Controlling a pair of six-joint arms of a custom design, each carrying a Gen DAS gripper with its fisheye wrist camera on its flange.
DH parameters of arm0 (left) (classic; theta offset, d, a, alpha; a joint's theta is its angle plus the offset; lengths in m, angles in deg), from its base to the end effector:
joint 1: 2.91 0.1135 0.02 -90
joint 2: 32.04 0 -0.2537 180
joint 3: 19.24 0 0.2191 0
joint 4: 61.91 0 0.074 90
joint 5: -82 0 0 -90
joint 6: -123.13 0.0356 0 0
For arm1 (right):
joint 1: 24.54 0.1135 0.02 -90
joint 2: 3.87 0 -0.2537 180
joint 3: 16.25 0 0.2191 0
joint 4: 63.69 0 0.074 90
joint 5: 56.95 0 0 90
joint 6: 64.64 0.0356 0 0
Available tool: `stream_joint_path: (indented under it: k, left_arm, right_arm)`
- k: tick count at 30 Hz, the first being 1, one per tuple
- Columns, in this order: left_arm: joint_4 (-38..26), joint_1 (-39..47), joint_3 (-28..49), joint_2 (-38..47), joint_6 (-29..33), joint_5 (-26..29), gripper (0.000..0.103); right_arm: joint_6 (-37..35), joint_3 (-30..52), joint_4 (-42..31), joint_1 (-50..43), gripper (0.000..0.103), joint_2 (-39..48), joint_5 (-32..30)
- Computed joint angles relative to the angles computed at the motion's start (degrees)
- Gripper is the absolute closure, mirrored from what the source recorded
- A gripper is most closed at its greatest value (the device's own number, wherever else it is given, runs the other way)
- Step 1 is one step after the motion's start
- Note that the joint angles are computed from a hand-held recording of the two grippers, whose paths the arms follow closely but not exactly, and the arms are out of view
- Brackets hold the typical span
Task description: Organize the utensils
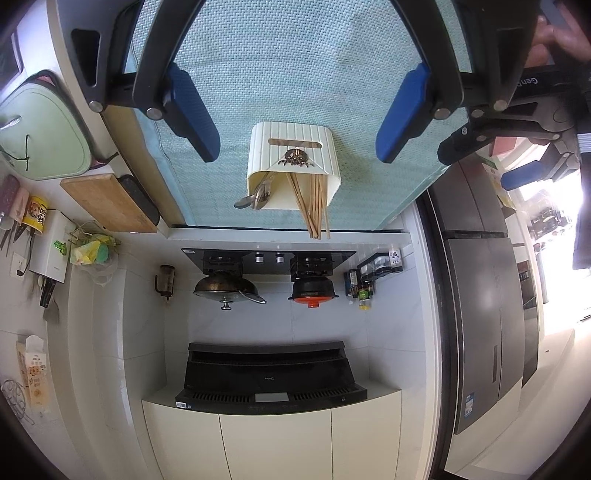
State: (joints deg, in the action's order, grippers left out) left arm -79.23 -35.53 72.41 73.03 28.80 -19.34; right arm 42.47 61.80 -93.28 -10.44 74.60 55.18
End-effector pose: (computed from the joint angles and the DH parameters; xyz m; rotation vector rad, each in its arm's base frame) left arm 0.3345 -0.2058 0.2520 0.3977 2.0629 -0.1805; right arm 0.2758 0.0555 0.3070 0.2838 2.0335 -0.0675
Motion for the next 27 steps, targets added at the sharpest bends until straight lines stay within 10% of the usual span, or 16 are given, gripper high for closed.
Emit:
stream_joint_path:
  k: [27]
  left_arm:
    - [-1.4, 0.4, 0.7, -0.3, -0.4, 1.4, 0.000]
  right_arm:
    - [-1.3, 0.5, -1.3, 1.6, 0.015, -0.5, 0.5]
